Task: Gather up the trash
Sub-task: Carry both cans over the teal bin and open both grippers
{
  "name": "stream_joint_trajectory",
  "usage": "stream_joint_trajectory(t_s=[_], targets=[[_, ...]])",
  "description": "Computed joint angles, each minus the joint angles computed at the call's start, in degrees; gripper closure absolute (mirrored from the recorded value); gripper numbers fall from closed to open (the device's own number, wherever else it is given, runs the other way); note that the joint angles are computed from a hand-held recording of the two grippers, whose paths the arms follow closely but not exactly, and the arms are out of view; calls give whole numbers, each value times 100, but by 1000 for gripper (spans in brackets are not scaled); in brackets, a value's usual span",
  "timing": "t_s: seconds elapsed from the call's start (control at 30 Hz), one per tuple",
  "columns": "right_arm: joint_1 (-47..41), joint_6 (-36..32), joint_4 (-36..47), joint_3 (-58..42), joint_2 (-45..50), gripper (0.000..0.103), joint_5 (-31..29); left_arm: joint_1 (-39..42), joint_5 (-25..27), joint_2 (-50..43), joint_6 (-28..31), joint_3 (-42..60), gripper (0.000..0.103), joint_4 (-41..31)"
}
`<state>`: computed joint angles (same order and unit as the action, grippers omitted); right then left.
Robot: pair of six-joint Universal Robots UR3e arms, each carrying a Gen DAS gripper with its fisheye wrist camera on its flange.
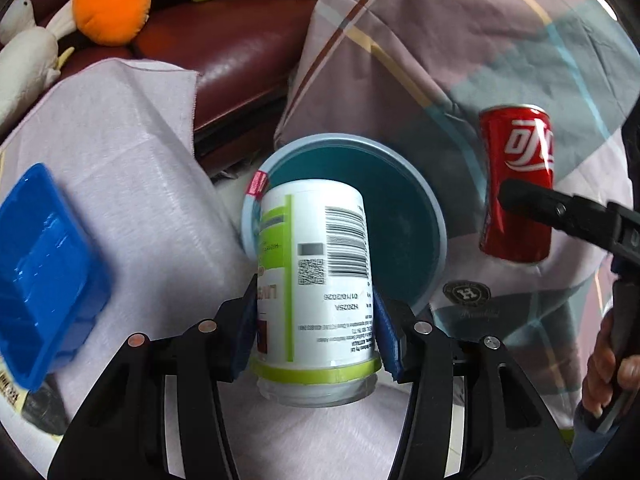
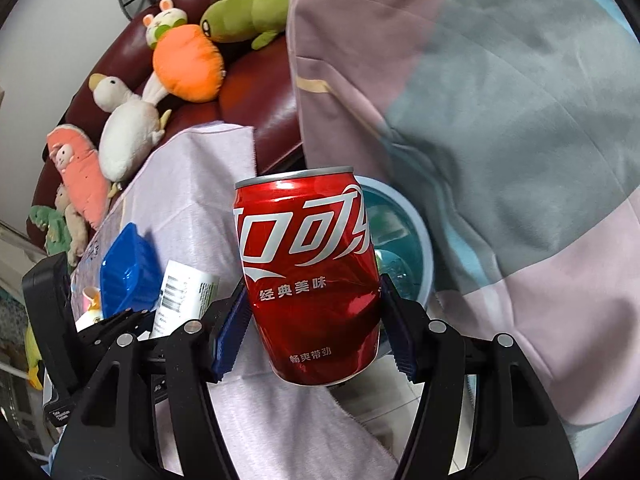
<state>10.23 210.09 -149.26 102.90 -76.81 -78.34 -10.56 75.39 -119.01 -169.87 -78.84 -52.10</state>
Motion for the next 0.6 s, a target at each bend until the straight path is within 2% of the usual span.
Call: stream_joint_trajectory(t_s=[0.07, 0.13, 0.4, 0.6], targets=[[-59, -15, -36, 28, 41, 44, 34, -48, 54, -109, -52, 63, 34, 72], [-95, -46, -24, -5, 90, 44, 55, -75, 103, -129, -74, 24, 31, 165], [-46, -87, -28, -145, 292, 44, 90, 64, 28, 91, -49, -417, 29, 267], [68, -77, 171, -420, 481, 44, 47, 195, 8, 459, -42, -951, 17, 526]])
